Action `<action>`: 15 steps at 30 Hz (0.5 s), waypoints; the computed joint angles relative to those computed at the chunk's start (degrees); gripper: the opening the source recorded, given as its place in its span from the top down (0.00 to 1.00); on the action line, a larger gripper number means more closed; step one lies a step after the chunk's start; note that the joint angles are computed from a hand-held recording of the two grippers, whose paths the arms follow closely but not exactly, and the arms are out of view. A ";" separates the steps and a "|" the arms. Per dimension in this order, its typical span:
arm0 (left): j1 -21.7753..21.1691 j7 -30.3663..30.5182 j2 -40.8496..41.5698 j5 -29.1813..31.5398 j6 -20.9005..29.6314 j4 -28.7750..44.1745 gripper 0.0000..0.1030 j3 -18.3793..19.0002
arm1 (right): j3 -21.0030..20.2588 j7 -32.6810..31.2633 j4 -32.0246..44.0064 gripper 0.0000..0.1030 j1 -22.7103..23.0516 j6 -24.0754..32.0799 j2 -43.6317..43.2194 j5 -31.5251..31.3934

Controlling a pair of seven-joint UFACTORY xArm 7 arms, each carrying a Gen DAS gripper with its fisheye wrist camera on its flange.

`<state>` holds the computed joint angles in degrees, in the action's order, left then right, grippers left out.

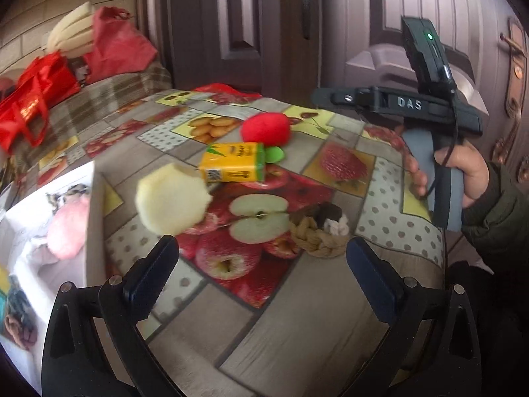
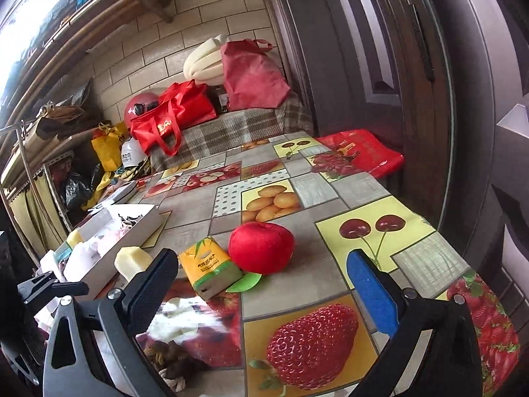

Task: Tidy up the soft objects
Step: 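Withdraw both tools from the box toward the remaining pile, then grasp the braided rope knot with the left tool while the right tool grasps the red plush apple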

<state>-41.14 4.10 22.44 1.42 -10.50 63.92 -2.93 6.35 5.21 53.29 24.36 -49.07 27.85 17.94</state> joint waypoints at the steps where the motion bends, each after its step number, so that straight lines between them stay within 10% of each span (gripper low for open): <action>1: -0.08 0.77 1.00 0.77 1.77 1.79 0.02 -0.56 | 0.16 0.32 0.16 0.06 -0.40 0.78 0.03 -1.08; 9: -4.87 -0.46 7.80 8.22 13.44 13.77 0.11 2.05 | -0.80 2.76 4.28 0.14 -3.59 11.01 0.25 -10.05; 15: -1.49 -3.41 9.77 9.73 17.67 17.17 0.45 -1.35 | 1.75 4.22 14.02 0.20 -7.79 20.58 4.98 -15.27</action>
<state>-42.62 0.69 32.21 11.15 7.17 81.09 -4.28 8.10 9.43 67.31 16.57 -28.49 32.84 2.67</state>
